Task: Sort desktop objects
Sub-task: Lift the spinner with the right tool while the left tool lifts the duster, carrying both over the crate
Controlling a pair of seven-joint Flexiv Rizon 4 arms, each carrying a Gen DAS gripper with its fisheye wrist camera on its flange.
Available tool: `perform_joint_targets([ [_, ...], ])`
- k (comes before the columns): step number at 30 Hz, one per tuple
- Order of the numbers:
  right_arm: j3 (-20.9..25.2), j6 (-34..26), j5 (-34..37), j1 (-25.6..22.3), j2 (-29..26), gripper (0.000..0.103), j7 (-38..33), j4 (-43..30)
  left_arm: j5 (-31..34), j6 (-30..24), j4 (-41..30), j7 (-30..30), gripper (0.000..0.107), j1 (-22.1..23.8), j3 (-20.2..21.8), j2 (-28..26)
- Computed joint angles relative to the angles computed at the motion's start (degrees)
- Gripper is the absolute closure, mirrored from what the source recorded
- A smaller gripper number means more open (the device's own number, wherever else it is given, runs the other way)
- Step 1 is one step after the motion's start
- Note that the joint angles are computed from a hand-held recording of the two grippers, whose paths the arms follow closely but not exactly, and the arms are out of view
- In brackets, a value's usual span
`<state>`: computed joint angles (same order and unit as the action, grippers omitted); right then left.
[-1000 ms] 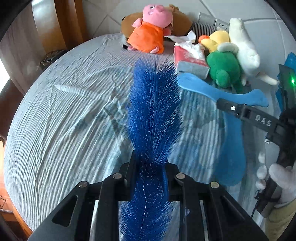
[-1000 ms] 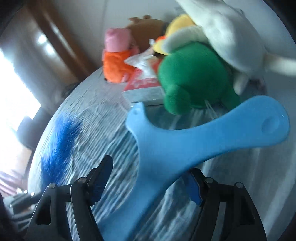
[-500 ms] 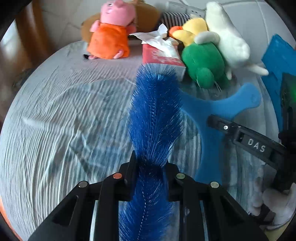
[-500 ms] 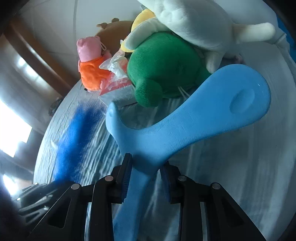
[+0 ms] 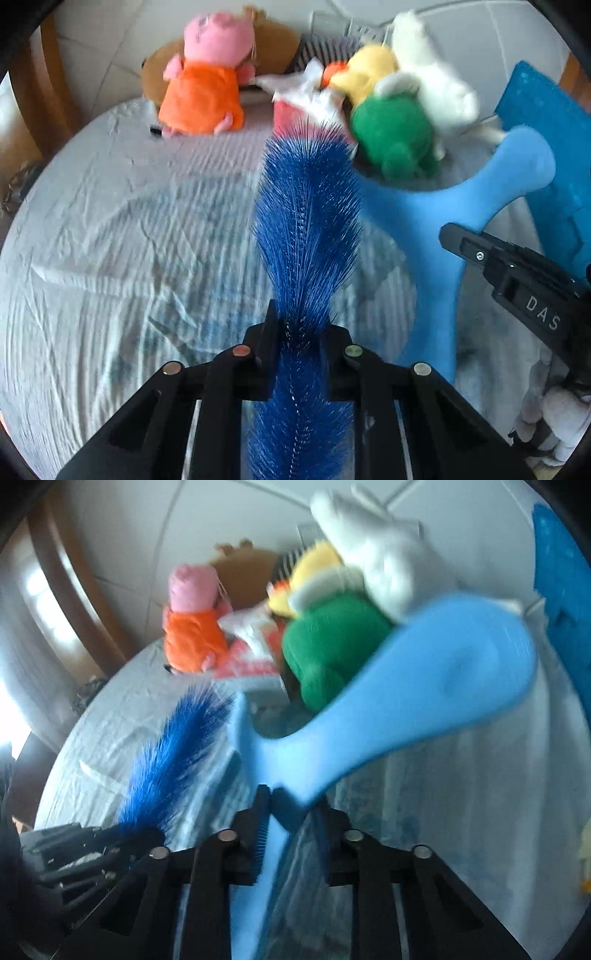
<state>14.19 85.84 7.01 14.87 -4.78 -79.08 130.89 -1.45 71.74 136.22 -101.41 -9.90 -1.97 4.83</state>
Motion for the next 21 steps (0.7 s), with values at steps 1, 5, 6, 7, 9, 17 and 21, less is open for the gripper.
perform_joint_targets([
  [1, -0.53, 0.14, -1.47, 0.19, 1.44, 0.087, 1.64, 0.69, -0.47, -0.09, 0.01, 0.53, 0.09, -0.23, 0.07, 0.76],
  [5, -1.46, -1.24, -3.04, 0.44, 6.93, 0.09, 3.7, 2.28, -1.37, -1.12, -0.85, 2.15, 0.09, -1.08, -0.29, 3.94],
  [6, -1.74, -1.79, -1.38, 1.0, 7.87, 0.09, 2.56, 2.16, -1.33, -1.26, -1.21, 2.38, 0.09, -1.14, -0.45, 4.44],
  [7, -2.18, -2.39, 1.59, 2.01, 8.44, 0.09, 0.42, 1.69, -1.03, -1.6, -1.52, 2.37, 0.09, -1.09, -0.64, 4.98],
  [9, -3.09, -3.62, 7.06, 3.82, 9.59, 0.09, -3.54, 0.74, -0.57, -2.42, -1.73, 2.53, 0.09, -0.98, -0.75, 5.99],
  [17, -5.61, -8.02, 13.35, 1.24, 7.7, 0.045, 0.64, 2.07, 0.53, -4.14, -1.11, 1.03, 0.09, 0.16, -1.14, 4.42],
  [21, -5.63, -9.84, 17.92, -0.35, 4.72, 0.053, -4.42, 0.16, 1.65, -4.34, -1.69, -1.18, 0.09, 0.4, -1.45, 0.64],
])
